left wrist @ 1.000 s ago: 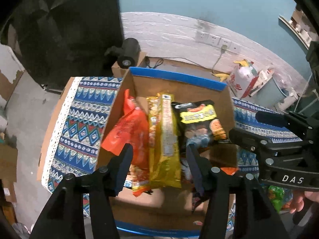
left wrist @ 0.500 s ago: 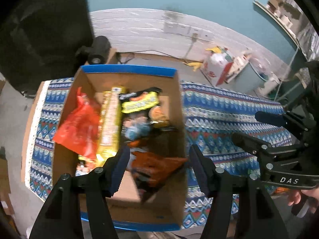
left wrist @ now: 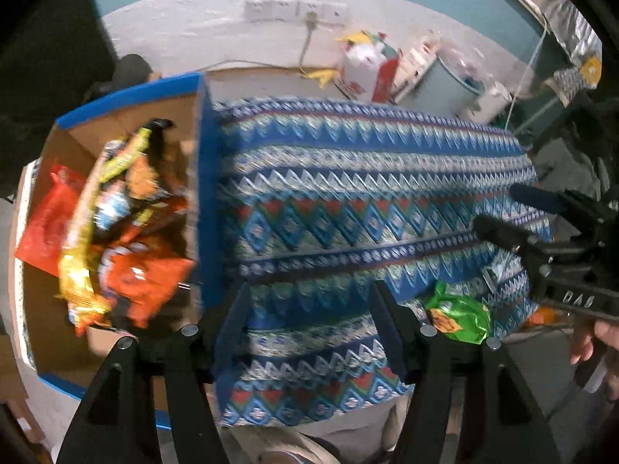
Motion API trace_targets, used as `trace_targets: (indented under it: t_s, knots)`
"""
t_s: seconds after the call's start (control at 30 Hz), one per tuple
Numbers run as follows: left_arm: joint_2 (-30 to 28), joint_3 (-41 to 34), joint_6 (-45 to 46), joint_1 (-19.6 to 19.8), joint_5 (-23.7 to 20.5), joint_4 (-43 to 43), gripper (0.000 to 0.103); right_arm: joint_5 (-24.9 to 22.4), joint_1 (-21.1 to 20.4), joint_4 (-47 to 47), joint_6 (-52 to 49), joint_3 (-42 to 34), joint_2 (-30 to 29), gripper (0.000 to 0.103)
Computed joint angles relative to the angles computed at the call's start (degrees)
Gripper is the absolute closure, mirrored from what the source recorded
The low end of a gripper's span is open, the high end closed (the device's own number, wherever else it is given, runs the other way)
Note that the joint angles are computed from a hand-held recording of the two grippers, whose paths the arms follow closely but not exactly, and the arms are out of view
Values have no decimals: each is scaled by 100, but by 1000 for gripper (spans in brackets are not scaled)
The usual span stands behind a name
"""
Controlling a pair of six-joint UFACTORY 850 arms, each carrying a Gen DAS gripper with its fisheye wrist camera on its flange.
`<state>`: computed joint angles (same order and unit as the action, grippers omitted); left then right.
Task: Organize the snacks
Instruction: 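Move both tools back toward the last snacks on the cloth, then grasp the green chip bag with left tool while right grasps the silver foil pouch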
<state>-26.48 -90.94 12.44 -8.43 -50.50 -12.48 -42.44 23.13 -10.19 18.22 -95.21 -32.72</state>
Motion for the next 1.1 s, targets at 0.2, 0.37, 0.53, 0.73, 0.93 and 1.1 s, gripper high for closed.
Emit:
trace_targets:
  t_s: [0.2,0.37,0.53,0.73,0.93,1.1]
  knots:
    - [64,258,-130,-335,-35,130,35,258,-318,-199,367,860,586,24]
    - [26,404,-353,-623,-189,164,34,379,-573,-266,530,1348,872,24]
    - [-31,464,-596,-877,-312,141,28,453,-822,-372,787,1846,1092,24]
    - [-222,407,-955,-1094,-533,-138,22,487,-1106,-449,1055,2308,1253,24]
    - [-418,351,-1251,-1321,-685,-321,22,525,-1287,-472,1203,2586,1375,24]
    - [-547,275,-1510,-1438,-745,-456,22,545,-1421,-399,1290,2699,1414,24]
